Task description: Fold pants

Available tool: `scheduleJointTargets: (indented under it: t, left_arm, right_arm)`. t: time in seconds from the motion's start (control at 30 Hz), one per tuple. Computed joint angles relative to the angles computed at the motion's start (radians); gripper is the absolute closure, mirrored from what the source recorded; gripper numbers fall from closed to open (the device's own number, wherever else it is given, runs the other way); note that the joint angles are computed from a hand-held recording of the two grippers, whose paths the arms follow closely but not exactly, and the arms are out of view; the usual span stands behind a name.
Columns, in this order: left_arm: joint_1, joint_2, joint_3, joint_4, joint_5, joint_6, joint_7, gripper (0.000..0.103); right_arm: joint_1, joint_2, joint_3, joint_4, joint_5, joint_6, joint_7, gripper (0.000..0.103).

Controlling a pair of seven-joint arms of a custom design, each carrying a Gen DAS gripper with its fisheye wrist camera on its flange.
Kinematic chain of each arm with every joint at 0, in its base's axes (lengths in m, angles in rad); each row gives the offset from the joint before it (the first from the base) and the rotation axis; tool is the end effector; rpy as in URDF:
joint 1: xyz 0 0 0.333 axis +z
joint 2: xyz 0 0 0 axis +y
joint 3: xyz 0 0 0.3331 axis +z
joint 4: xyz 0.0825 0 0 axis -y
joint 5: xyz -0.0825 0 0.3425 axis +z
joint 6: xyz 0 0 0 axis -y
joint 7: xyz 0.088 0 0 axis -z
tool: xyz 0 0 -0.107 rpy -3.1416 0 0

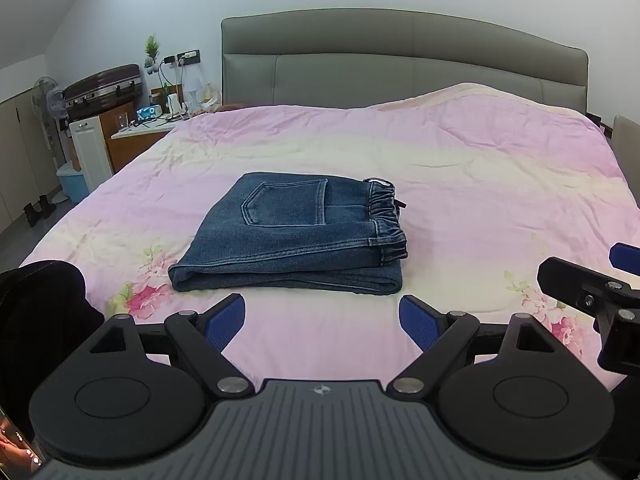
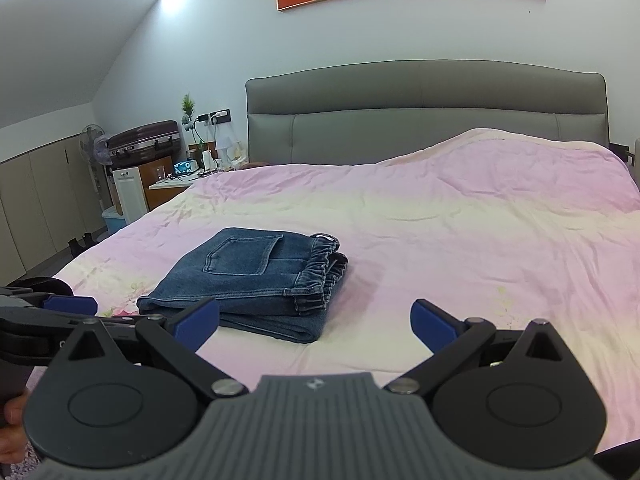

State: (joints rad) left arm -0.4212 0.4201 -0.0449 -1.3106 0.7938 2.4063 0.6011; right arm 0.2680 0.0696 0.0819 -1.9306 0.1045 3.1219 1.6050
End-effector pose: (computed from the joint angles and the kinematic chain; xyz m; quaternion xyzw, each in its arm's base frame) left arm 0.6293 -0.3028 0.6040 -0.6605 0.5993 -0.2837 0.3523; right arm 0.5537 0.1906 0.6244 -0.6578 0.5331 -0.2713 0.4577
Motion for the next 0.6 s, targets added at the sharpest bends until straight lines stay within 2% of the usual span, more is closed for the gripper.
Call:
scheduleJointTargets:
  t: [0.43,0.6]
  left_arm:
    - [-0.001,-0.004,-0.002,0.004,0.001,-0.008,0.006,0.002]
    - [-0.002,-0.004,-0.003,0.014,-0.001,-0.013,0.02,0.002]
  right_arm:
    - [0.001,-0.016,0.006,-0.012,0.028,0.009,-0.024,0.005]
    - [-0.003,-0.022,0.015,-0.017,0.076,0.013,-0.066,0.005]
